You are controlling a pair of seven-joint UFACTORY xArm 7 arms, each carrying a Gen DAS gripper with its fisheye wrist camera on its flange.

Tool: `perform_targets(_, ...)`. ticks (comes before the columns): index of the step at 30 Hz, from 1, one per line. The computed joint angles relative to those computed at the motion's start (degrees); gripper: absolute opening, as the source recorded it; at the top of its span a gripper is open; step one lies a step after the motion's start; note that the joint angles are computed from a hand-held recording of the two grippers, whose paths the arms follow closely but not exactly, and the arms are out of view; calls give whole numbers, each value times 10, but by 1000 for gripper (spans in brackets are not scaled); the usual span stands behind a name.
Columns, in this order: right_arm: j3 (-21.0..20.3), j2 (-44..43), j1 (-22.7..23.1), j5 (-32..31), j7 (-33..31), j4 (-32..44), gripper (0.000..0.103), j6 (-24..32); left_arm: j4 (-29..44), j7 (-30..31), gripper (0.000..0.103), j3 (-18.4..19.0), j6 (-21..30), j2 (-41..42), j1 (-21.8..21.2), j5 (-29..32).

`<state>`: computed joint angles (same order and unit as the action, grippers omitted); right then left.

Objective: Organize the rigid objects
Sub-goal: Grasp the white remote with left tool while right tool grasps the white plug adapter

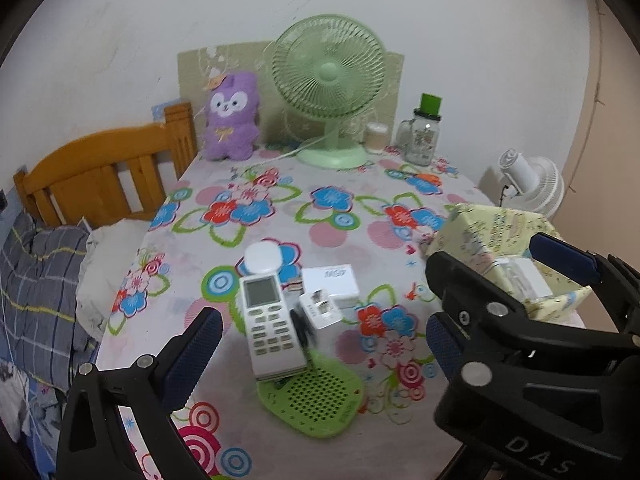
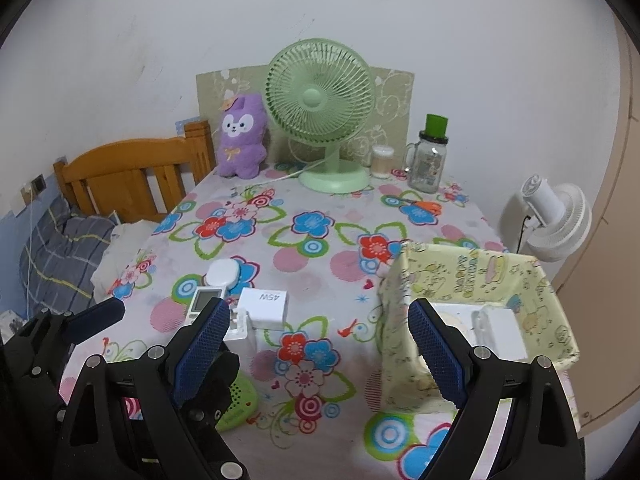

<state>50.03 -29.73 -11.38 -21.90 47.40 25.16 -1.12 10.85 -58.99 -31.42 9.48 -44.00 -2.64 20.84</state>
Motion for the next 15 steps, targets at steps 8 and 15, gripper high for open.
perform_targets(8,125,29,-119,1,5,28,92,-32,-15,6,103,10,-18,28,34,6)
perform_targets(15,229,50,-218,11,1,54,92,-35,-22,16,103,3,-52,65,77,6)
